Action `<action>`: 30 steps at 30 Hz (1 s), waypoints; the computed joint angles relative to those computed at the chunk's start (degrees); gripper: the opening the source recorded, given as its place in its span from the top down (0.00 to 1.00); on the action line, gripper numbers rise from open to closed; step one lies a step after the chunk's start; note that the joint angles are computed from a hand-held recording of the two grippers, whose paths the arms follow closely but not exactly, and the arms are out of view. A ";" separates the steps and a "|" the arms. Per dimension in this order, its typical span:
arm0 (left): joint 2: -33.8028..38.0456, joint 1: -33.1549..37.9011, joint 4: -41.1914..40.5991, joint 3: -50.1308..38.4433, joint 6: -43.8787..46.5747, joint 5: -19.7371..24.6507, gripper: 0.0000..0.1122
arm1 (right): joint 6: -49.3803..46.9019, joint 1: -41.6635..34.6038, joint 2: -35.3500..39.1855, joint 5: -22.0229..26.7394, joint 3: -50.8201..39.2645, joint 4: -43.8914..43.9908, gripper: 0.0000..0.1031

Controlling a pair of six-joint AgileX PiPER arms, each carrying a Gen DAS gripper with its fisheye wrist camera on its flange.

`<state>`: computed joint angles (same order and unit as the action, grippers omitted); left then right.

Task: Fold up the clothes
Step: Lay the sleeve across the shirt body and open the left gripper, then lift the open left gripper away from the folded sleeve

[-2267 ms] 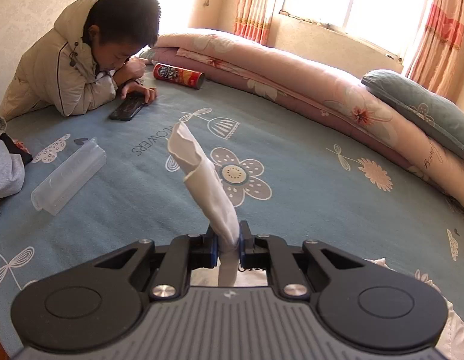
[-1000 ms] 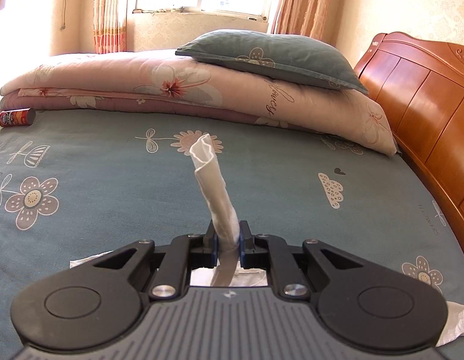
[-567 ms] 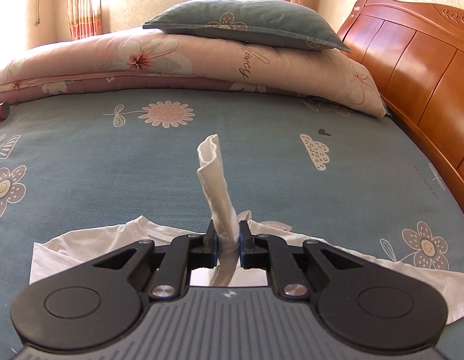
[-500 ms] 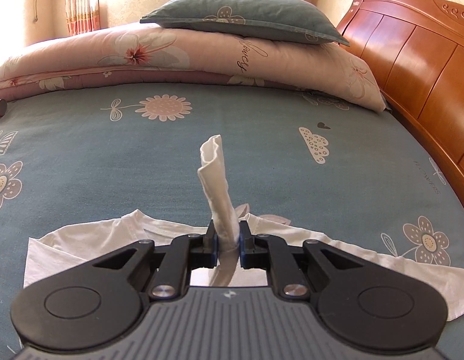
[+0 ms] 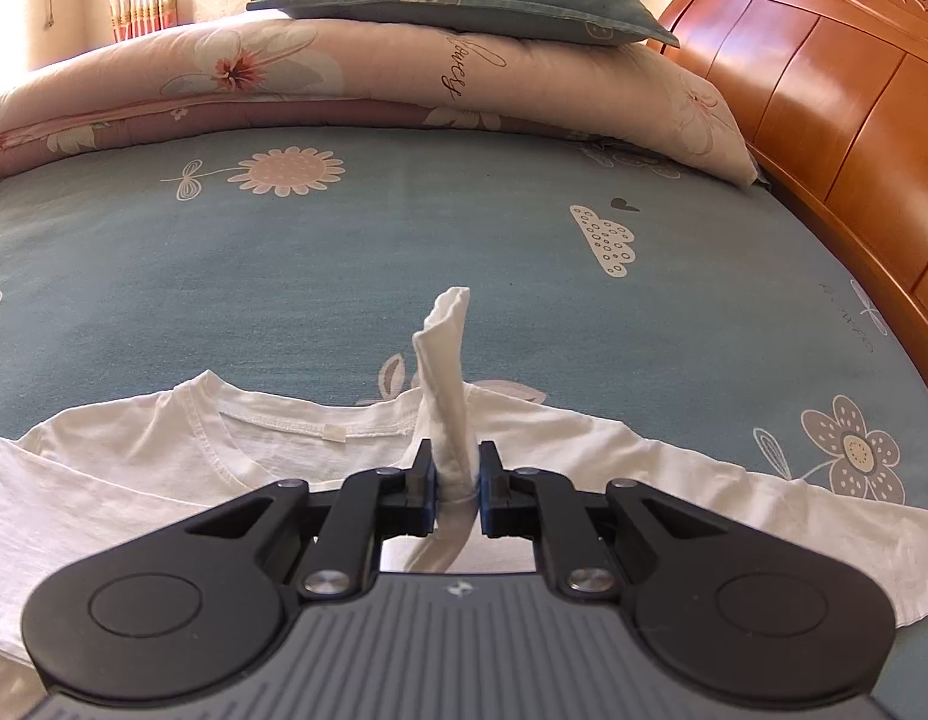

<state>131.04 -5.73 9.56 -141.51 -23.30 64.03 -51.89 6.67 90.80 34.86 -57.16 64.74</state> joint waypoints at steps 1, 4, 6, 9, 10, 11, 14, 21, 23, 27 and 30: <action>0.95 0.35 -2.58 -1.90 2.09 1.49 0.78 | 0.27 0.01 0.11 -0.05 -0.08 -0.19 0.00; 1.33 0.44 -6.86 -3.19 6.37 3.39 0.65 | 0.81 0.12 0.43 -0.08 -0.33 -0.54 0.00; -1.52 -0.61 -5.94 1.71 7.74 0.46 0.64 | 1.24 0.23 0.59 -0.13 -0.50 -0.80 0.00; -4.74 -0.82 -6.49 5.79 9.32 -1.71 0.63 | 2.05 0.48 0.80 -0.36 -0.76 -1.26 0.00; -5.82 -0.61 -6.86 6.96 9.88 -2.18 0.60 | 2.45 0.62 0.94 -0.46 -0.91 -1.55 0.00; -7.37 -0.30 -7.20 9.14 10.62 -3.30 0.57 | 2.82 0.76 1.09 -0.56 -1.07 -1.83 0.00; -14.03 1.36 -8.15 19.06 15.15 -8.28 0.47 | 4.12 1.12 1.43 -0.90 -1.44 -2.70 0.00; -33.16 7.91 -3.59 47.92 23.75 -21.92 0.34 | 6.38 1.96 2.16 -1.44 -2.16 -3.87 0.00; -38.74 10.14 1.83 57.52 22.40 -27.59 0.34 | 7.37 2.87 2.32 -2.23 -2.35 -4.88 0.00; -45.35 14.07 18.91 73.05 10.41 -36.26 0.31 | 9.56 5.38 2.34 -4.78 -2.38 -7.49 0.00; -46.36 17.98 29.64 81.24 -0.44 -41.32 0.31 | 12.39 7.96 2.35 -7.82 -2.36 -10.96 0.00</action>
<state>84.67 12.25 39.20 -60.26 -23.73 22.71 -39.51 14.63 93.15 27.04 -59.52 53.78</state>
